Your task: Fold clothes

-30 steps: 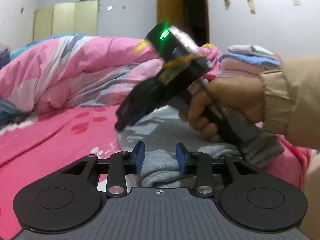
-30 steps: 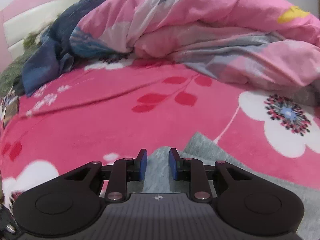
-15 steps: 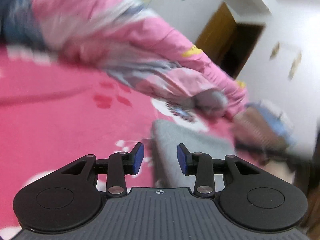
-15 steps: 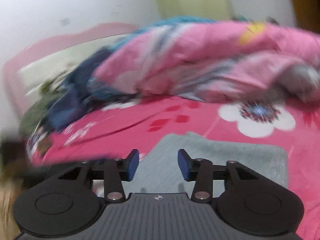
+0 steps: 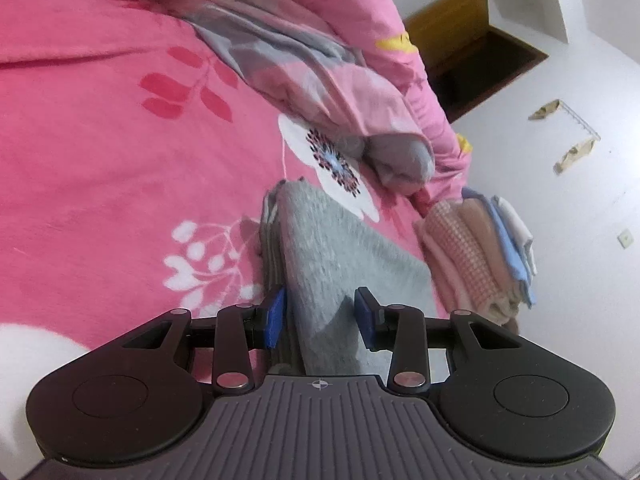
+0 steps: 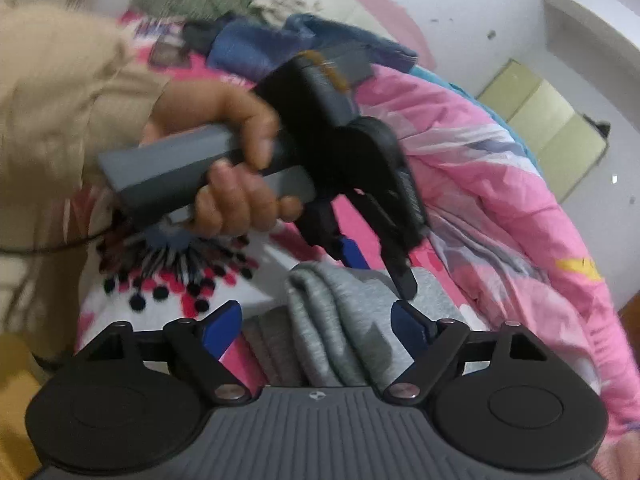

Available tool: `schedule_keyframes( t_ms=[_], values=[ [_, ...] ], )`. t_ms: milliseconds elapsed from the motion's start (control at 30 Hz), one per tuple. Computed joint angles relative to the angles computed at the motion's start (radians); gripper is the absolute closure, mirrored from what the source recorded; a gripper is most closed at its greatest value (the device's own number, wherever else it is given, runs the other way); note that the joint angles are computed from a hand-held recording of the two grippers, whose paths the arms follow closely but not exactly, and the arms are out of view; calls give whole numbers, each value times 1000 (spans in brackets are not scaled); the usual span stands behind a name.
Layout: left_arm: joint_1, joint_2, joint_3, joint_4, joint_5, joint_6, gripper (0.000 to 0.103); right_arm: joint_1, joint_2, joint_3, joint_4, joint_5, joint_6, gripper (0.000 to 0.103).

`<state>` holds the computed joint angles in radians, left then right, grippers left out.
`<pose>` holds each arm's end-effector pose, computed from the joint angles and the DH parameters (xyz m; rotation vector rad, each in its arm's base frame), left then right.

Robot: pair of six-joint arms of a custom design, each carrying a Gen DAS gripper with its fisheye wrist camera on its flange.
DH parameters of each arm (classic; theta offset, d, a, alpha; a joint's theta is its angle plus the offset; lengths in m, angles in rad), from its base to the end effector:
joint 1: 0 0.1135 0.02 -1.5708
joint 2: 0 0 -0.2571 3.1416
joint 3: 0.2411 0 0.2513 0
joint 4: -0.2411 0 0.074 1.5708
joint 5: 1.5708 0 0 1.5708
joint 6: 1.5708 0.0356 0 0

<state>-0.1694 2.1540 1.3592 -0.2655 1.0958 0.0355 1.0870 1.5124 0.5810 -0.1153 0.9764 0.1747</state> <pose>0.4081 -0.1019 0.1172 0.6080 2.2821 -1.4608 0.1404 0.2038 0.1288 -0.6588 2.0241 -0.5704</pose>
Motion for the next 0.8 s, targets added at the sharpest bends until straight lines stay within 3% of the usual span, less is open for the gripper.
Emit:
schedule_keyframes(
  t_ms=[133,233,267,333,400,500,633,800],
  values=[
    [0,-1,-1,23,7,-12,69,6,40,17,-9,43,39,35],
    [-1,-2,-7,77,9,-59,71,-24,9,4,-14,21,92,37],
    [-4,0,-5,88,5,-73,73,-34,3,-1,-10,14,98,37],
    [-10,4,-3,107,-4,-93,78,-42,8,-1,-6,16,96,52],
    [-16,-1,-16,142,-9,-112,87,-34,21,4,-20,35,108,56],
    [-23,-9,-37,218,20,-154,93,-22,26,-1,-7,79,111,64],
    [-42,7,-20,311,72,-254,94,-3,67,18,-15,178,137,68],
    [-65,11,-12,387,79,-299,94,-15,94,25,24,231,131,68]
  ],
)
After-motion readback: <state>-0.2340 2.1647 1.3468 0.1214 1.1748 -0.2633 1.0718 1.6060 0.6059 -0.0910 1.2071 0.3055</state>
